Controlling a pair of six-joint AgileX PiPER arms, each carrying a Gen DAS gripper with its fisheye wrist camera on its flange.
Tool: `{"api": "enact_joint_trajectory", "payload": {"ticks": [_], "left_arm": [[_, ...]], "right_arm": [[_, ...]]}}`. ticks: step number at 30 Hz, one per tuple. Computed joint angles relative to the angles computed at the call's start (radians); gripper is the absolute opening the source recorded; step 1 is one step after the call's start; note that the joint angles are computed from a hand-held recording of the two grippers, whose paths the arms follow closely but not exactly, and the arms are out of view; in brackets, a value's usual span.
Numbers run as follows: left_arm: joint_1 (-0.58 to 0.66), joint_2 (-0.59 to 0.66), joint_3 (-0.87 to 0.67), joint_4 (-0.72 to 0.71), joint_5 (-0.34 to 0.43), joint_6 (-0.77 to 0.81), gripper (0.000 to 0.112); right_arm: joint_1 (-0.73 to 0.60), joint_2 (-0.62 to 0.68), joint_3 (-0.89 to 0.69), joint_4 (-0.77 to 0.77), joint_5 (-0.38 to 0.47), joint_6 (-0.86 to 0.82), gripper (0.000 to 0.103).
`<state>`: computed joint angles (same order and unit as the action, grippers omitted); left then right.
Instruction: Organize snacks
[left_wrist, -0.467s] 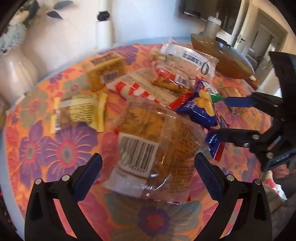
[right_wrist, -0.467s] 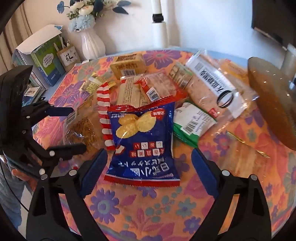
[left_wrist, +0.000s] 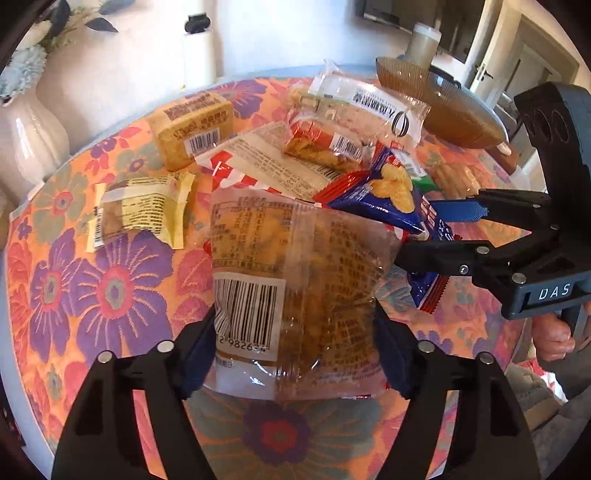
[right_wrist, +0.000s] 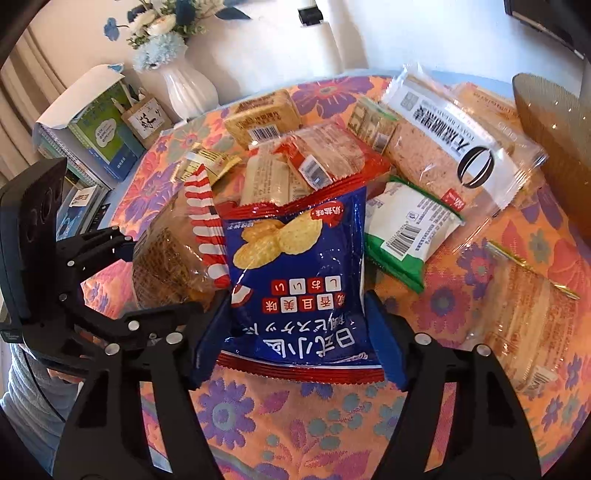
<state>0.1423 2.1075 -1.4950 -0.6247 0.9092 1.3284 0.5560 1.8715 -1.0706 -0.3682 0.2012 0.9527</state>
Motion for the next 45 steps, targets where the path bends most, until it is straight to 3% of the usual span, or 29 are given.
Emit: {"api": "enact_joint_trajectory", "payload": {"ticks": [3,7,10,14,16,19,23,26,28,31,33,39,42,45], "left_arm": [[0.022,-0.072,0.068,-0.062,-0.015,0.054,0.071],[0.043,-0.167,0.080,-0.094,0.040,0.060,0.071],[-0.010,-0.208,0.049,-0.107,0.072,0.016,0.071],[-0.148,-0.290,0.080,-0.148,-0.007,-0.010,0.071],[-0.229,-0.292,0.051,-0.164,-0.025,-0.067,0.071],[-0.355,-0.230,-0.063,-0.126,-0.032,-0.198,0.071],[-0.510,-0.098,-0.244,-0.033,-0.039,-0.349,0.071],[-0.592,0.038,-0.426,0.054,-0.018,-0.466,0.071],[-0.600,0.116,-0.557,0.044,0.039,-0.515,0.072],[-0.602,0.194,-0.690,0.045,0.046,-0.587,0.089],[-0.593,0.218,-0.747,0.027,0.071,-0.621,0.093],[-0.475,0.078,-0.553,-0.080,0.043,-0.506,0.094],[-0.390,-0.054,-0.365,-0.138,-0.005,-0.392,0.094],[-0.288,-0.149,-0.254,-0.168,0.000,-0.322,0.094]], "right_arm": [[0.025,-0.062,0.034,-0.145,0.007,0.144,0.067],[0.052,-0.185,0.102,-0.415,0.029,0.406,0.066],[0.062,-0.312,0.156,-0.599,0.125,0.586,0.066],[-0.005,-0.474,0.239,-0.664,0.230,0.626,0.066],[-0.087,-0.545,0.284,-0.657,0.242,0.609,0.066],[-0.284,-0.604,0.320,-0.533,0.192,0.467,0.066],[-0.529,-0.594,0.345,-0.321,0.078,0.237,0.066],[-0.620,-0.530,0.330,-0.158,0.015,0.071,0.066],[-0.645,-0.475,0.300,-0.067,-0.006,-0.023,0.066],[-0.694,-0.439,0.289,0.070,-0.045,-0.173,0.069],[-0.707,-0.425,0.290,0.056,-0.053,-0.161,0.076],[-0.658,-0.515,0.365,0.024,-0.042,-0.112,0.077],[-0.566,-0.573,0.386,-0.174,0.002,0.100,0.077],[-0.452,-0.616,0.380,-0.284,0.067,0.224,0.077]]}}
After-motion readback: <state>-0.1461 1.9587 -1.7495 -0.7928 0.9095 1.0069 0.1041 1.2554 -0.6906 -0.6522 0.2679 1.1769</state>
